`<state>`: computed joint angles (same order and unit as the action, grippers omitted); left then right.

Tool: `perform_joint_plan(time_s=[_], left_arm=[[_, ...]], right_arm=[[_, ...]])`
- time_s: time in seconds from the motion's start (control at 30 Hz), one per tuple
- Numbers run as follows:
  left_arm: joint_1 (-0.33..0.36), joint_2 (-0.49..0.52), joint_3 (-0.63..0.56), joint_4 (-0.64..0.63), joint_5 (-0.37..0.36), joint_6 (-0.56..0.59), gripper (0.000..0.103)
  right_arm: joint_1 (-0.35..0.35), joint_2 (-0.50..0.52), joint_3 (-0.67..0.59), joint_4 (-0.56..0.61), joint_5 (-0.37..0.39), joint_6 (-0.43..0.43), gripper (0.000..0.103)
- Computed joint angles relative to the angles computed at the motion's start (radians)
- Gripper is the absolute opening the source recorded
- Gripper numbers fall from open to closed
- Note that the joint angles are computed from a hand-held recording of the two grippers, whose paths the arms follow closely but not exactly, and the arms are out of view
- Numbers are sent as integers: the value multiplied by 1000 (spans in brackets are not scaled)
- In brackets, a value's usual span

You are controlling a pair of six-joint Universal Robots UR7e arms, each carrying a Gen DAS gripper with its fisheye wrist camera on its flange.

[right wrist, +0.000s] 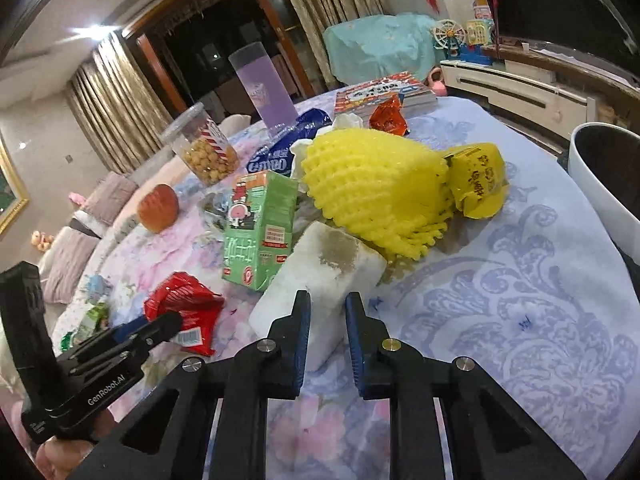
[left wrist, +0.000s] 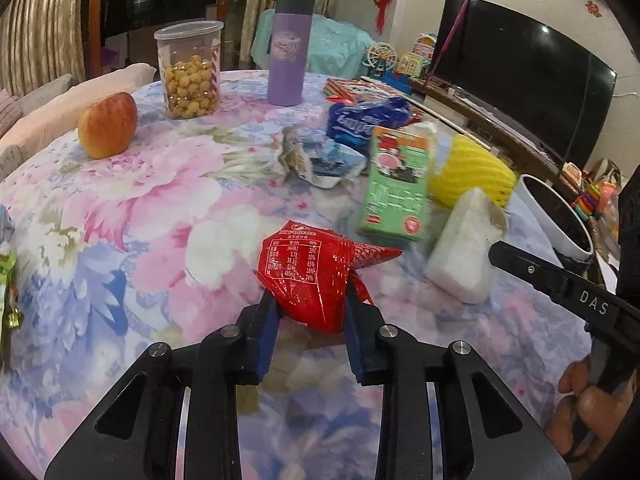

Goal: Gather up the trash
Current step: 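Grasp the red snack bag with the left tool while the right tool approaches the white block, then close the right tool on the white block and lift it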

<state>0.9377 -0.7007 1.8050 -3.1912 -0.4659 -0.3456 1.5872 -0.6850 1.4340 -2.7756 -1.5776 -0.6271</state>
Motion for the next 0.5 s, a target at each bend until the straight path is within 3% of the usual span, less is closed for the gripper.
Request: perform_joint_plan(time_s=[0.5], left_arm=[[-64,70,-67,-14,-41,53,28]], right_arm=[[-53,-115,110,-63,64,-18,0]])
